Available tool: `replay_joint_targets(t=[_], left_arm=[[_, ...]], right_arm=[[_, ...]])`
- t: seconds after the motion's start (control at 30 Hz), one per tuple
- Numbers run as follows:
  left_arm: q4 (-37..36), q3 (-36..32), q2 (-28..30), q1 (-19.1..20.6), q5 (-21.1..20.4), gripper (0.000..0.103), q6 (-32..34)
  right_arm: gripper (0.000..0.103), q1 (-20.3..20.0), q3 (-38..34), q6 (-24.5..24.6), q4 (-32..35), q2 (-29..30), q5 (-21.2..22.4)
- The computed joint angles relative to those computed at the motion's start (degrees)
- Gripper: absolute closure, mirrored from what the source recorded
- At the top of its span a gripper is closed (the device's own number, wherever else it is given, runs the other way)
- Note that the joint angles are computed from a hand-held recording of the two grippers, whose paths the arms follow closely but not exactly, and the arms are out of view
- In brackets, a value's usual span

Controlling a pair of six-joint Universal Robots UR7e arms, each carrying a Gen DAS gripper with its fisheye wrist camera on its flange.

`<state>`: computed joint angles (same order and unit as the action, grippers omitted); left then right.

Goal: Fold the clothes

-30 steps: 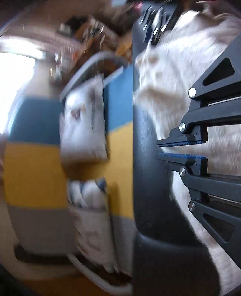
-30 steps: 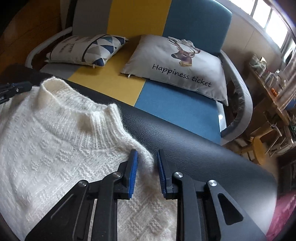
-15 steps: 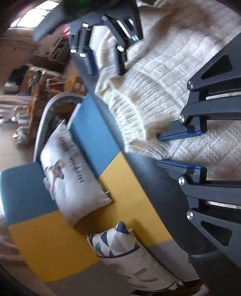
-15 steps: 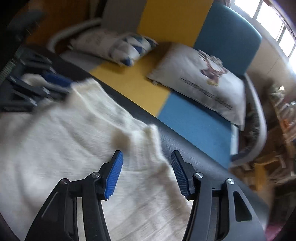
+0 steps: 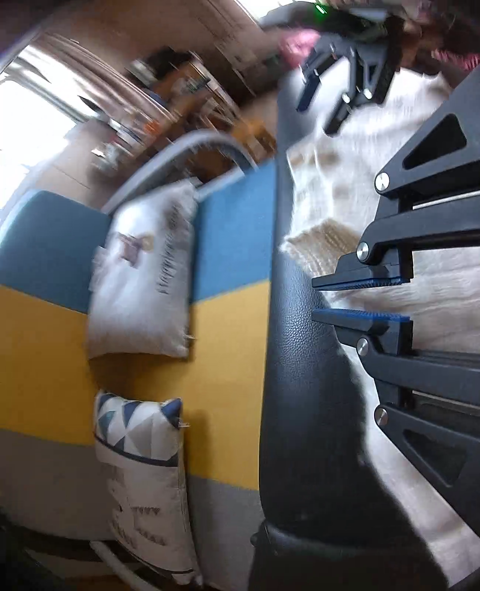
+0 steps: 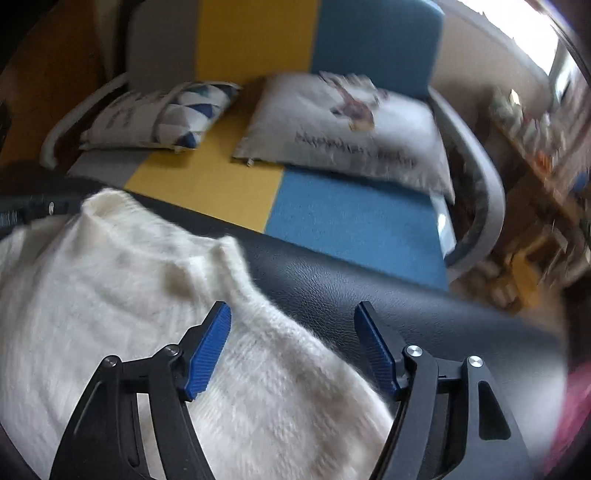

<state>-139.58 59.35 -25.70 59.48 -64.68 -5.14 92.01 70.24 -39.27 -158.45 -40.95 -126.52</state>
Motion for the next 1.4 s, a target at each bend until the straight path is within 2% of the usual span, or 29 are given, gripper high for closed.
replay_joint_targets(t=[0.1, 0.2, 0.27, 0.37, 0.53, 0.63, 0.67, 0.8, 0.9, 0.93, 1.03, 1.17, 1.3, 1.4], left_arm=[[-3.12, 8.73, -7.27, -0.1, 0.26, 0.093, 0.67], [-4.74, 18.7, -15.07, -0.13, 1.5, 0.093, -0.37], [-5.98, 24.59, -19.15, 0.0, 1.14, 0.093, -0.28], [-8.01, 32.65, -24.4, 0.04, -0.67, 0.093, 0.82], [-4.45, 36.65, -24.53, -1.77, 2.38, 0.092, 1.99], [-4.33, 37.82, -23.69, -2.02, 6.99, 0.093, 1.12], [-5.54, 38.23, -24.13, -1.54, 5.87, 0.094, 0.66], [-5.96, 39.12, -26.77, -0.15, 1.51, 0.094, -2.92], [-9.18, 43.79, -32.16, 0.88, -1.91, 0.093, -7.12], [-10.72, 46.18, -34.71, 1.34, -1.73, 0.092, -9.04], [-13.32, 53.09, -43.92, 3.42, 2.27, 0.085, -15.72], [-11.32, 58.23, -55.81, 7.63, 8.85, 0.078, -23.49], [-7.14, 57.74, -62.71, 14.66, 6.86, 0.077, -29.65], [-10.17, 57.24, -63.41, 19.03, 0.06, 0.076, -30.37]], right_arm=[[0.031, 2.24, 5.26, -4.02, 0.74, -4.47, 2.65], [0.031, 4.35, 10.1, -6.51, 4.95, -8.44, 6.29], [0.031, 6.02, 13.45, -7.49, 6.62, -9.89, 7.14], [0.031, 8.1, 16.35, -5.81, 10.06, -9.81, 7.15], [0.031, 9.53, 18.78, -1.88, 9.86, -6.55, 2.0], [0.031, 9.49, 19.52, -0.32, 8.02, -4.65, -2.77], [0.031, 9.19, 20.01, -0.77, 6.2, -4.04, -4.7], [0.031, 7.5, 20.09, 6.39, 9.21, -5.79, -0.79], [0.031, 8.6, 22.24, 7.48, 7.47, -7.53, 0.46], [0.031, 9.11, 23.48, 7.42, 7.43, -8.63, 2.64], [0.029, 11.41, 28.02, 6.63, 5.37, -11.01, 7.46], [0.029, 12.66, 31.76, 6.82, 3.6, -11.31, 9.55], [0.029, 13.31, 32.98, 10.15, 3.76, -9.64, 11.13], [0.029, 13.69, 33.0, 12.24, 4.02, -8.41, 11.5]])
